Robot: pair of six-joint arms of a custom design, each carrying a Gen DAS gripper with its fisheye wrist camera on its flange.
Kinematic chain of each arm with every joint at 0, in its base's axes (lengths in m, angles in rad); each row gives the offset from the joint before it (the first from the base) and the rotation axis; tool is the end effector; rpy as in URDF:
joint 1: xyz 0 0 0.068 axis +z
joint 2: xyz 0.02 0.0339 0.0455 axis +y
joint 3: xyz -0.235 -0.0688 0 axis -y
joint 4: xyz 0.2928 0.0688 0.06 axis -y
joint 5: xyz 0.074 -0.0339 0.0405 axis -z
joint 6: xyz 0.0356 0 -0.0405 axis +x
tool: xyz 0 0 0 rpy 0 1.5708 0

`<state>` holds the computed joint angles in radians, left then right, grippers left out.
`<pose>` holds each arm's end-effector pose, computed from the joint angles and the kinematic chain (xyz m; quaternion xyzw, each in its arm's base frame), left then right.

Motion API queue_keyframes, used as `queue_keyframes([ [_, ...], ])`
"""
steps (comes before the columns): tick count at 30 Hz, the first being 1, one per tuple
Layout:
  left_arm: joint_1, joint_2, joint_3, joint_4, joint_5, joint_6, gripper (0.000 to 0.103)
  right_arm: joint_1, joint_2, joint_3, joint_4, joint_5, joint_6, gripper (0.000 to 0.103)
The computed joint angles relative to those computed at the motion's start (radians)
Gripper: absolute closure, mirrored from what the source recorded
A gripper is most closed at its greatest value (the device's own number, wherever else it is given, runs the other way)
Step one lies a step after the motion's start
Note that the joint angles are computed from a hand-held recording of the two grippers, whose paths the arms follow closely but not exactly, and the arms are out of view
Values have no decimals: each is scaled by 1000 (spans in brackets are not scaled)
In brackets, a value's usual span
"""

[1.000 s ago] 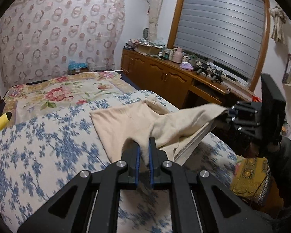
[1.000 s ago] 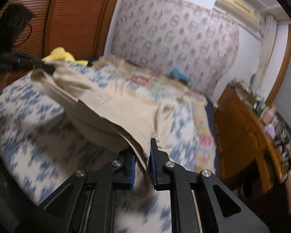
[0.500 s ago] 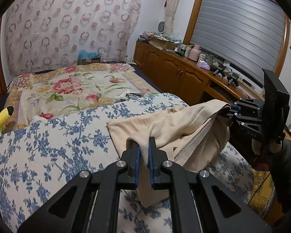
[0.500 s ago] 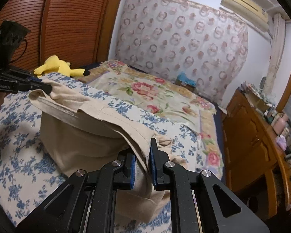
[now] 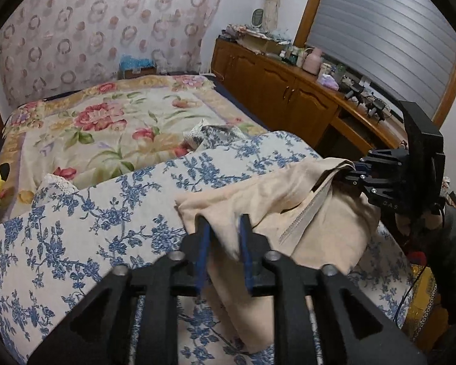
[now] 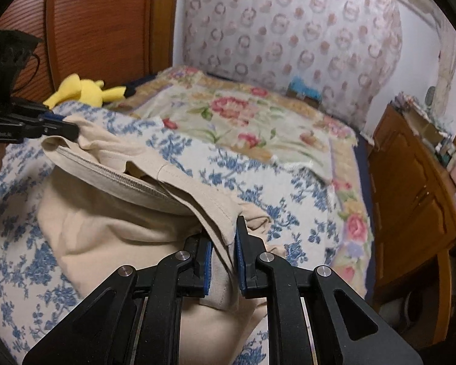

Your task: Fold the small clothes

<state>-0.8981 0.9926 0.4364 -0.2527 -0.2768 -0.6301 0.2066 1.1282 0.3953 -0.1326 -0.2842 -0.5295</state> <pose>0.1613 -0.1868 0.1284 0.0720 0.9180 -0.1623 0.3545 0.2399 0.0605 0.0922 -0.3799 0.8492 0.0762 0.3588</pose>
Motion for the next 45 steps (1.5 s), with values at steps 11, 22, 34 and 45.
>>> queue_keyframes([
  [11,57,-117,-80,-24,71,27,51,20,198,166,55,41,84,80],
  [22,141,155,13,107,113,72,51,-55,142,187,54,113,179,42],
  [34,212,251,44,165,65,64,51,-123,39,57,-43,6,193,35],
  [45,199,368,82,202,151,54,51,-152,313,154,4,-75,267,31],
])
